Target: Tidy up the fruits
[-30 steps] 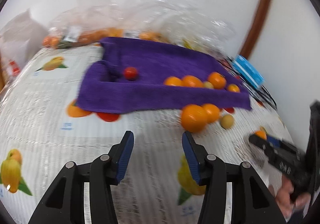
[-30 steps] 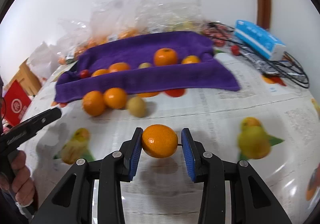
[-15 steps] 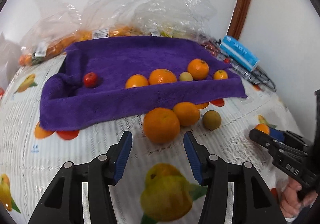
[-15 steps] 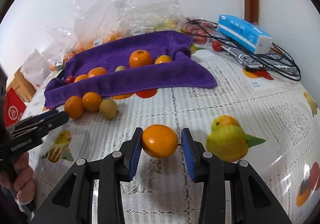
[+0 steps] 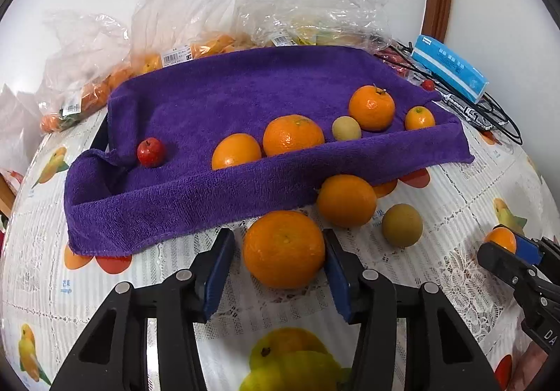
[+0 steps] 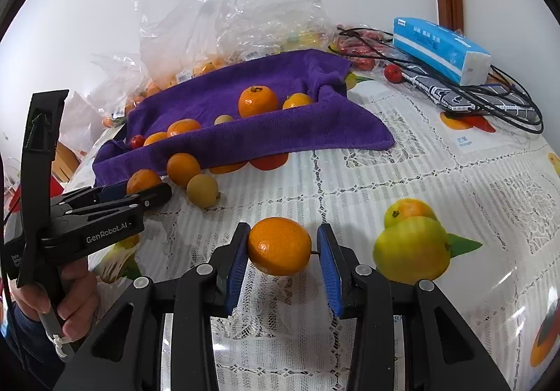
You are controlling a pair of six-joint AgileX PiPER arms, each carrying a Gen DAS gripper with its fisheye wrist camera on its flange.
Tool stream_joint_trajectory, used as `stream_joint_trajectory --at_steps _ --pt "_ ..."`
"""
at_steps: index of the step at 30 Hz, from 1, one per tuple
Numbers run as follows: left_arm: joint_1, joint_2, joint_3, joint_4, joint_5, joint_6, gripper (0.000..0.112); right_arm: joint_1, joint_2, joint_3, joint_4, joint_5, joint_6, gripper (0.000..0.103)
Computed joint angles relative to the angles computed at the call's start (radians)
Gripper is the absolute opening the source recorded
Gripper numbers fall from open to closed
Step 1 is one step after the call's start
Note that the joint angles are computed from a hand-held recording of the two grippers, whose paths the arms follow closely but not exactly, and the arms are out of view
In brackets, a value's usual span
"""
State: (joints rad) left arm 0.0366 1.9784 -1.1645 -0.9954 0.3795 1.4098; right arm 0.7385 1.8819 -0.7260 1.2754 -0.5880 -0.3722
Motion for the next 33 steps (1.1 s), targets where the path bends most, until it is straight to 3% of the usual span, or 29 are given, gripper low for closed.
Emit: stream_joint_trajectory --at_steps 9,16,18,27,33 --pt "0.003 0.011 -0.014 0.005 0.014 -0.010 0.048 -0.005 0.001 -0.001 -0.011 0.010 0.001 0.039" --pt "0.004 0.013 -0.015 -0.006 0.019 0.001 0.047 0.009 0.012 -0.030 0.065 0.009 -0.101 0.039" --pt "0.016 0.014 -0.017 -0.030 0.049 0.028 0.040 0.003 0.009 -0.025 0.053 0.013 -0.089 0.039" --pt "0.113 0.023 -0.019 -0.186 0.238 0.160 0.039 0.001 0.004 -0.015 0.006 0.023 -0.065 0.039" --pt "0.145 0.021 -0.007 -0.246 0.272 0.189 0.039 0.006 0.001 -0.009 -0.011 0.014 -0.047 0.039"
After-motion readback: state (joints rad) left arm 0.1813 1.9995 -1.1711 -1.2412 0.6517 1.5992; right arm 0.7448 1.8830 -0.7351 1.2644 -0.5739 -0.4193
